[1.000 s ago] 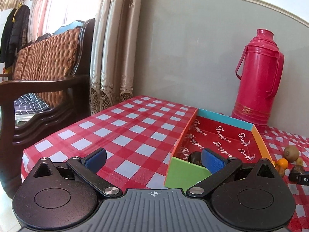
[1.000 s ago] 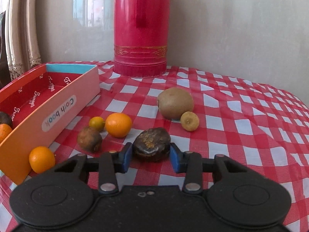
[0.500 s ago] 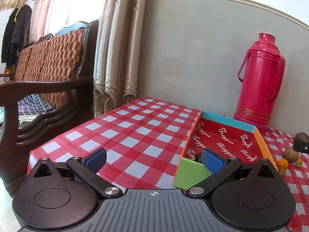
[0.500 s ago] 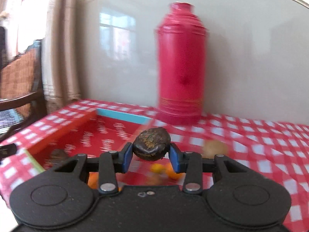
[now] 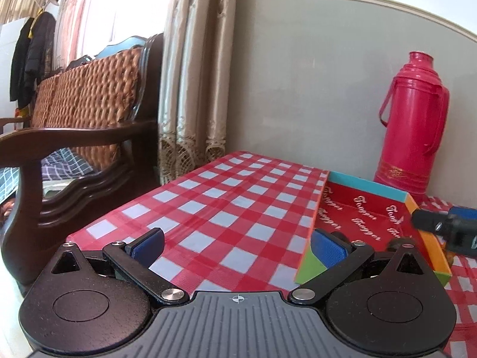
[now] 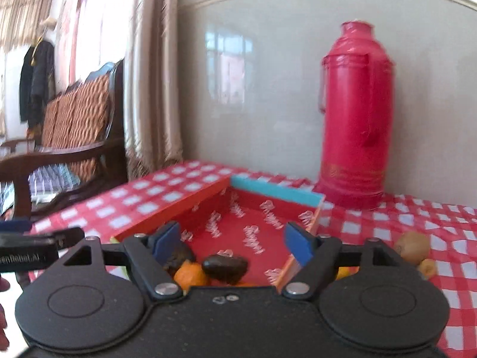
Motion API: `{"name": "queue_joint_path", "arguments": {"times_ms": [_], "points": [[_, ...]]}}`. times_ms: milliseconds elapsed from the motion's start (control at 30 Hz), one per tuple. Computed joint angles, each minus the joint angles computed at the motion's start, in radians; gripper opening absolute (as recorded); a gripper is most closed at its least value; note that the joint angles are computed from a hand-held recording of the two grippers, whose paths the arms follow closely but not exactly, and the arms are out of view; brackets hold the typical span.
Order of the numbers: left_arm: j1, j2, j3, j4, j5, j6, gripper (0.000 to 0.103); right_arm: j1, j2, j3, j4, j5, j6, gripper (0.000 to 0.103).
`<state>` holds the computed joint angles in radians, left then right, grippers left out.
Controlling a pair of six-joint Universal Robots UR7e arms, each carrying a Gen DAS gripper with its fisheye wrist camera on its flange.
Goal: Organize fruits
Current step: 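Carry the dark fruit into the box and open the right gripper, then grasp the small yellow fruit beside the kiwi with the left gripper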
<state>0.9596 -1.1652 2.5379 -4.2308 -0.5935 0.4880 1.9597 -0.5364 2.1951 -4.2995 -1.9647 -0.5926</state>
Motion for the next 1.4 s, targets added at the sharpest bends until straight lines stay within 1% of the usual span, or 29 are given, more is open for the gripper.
{"name": "queue_joint_path", "arguments": {"times_ms": [133, 233, 300, 333, 400, 467, 567, 633, 700, 767, 867, 967, 1167, 1233, 1400], "points": [[-0.039, 0.031, 0.004, 0.015, -0.018, -0.023, 0.103, -0.041, -0.024, 0.044, -0.119, -0.01, -0.005, 0.071], [-0.087, 0.079, -0.001, -0.003, -0.03, -0.021, 0.103, -0.084, -0.063, 0.094, -0.224, -0.021, 0.008, 0.072], [-0.117, 0.083, 0.004, 0.067, -0.06, -0.072, 0.103, -0.116, -0.086, 0.126, -0.282, -0.021, 0.013, 0.074], [-0.131, 0.091, 0.002, 0.098, -0.071, -0.094, 0.103, -0.131, -0.103, 0.143, -0.301, -0.029, 0.02, 0.074], [-0.169, 0.13, -0.011, 0.131, -0.064, -0.123, 0.103, -0.167, -0.143, 0.185, -0.321, -0.025, 0.035, 0.074], [-0.197, 0.177, -0.024, 0.121, -0.063, -0.131, 0.103, -0.192, -0.171, 0.215, -0.341, -0.035, 0.034, 0.074], [-0.234, 0.247, -0.051, 0.123, -0.058, -0.154, 0.103, -0.233, -0.199, 0.26, -0.385, -0.024, 0.029, 0.074], [-0.244, 0.268, -0.054, 0.137, -0.093, -0.149, 0.103, -0.26, -0.216, 0.286, -0.414, -0.015, 0.016, 0.074], [-0.26, 0.31, -0.072, 0.131, -0.091, -0.14, 0.103, -0.296, -0.23, 0.314, -0.442, 0.001, 0.013, 0.074], [-0.269, 0.338, -0.087, 0.14, -0.113, -0.134, 0.103, -0.318, -0.231, 0.325, -0.457, -0.001, 0.011, 0.074], [-0.277, 0.356, -0.107, 0.187, -0.14, -0.174, 0.103, -0.358, -0.253, 0.357, -0.477, 0.017, 0.016, 0.074], [-0.281, 0.386, -0.138, 0.243, -0.164, -0.236, 0.103, -0.391, -0.27, 0.384, -0.506, 0.037, 0.012, 0.074], [-0.306, 0.467, -0.192, 0.27, -0.137, -0.261, 0.103, -0.444, -0.298, 0.408, -0.524, 0.05, 0.0, 0.074], [-0.307, 0.486, -0.211, 0.274, -0.143, -0.267, 0.103, -0.469, -0.305, 0.419, -0.536, 0.061, -0.003, 0.074], [-0.295, 0.496, -0.25, 0.348, -0.183, -0.305, 0.103, -0.53, -0.331, 0.444, -0.553, 0.079, -0.005, 0.074]]}}
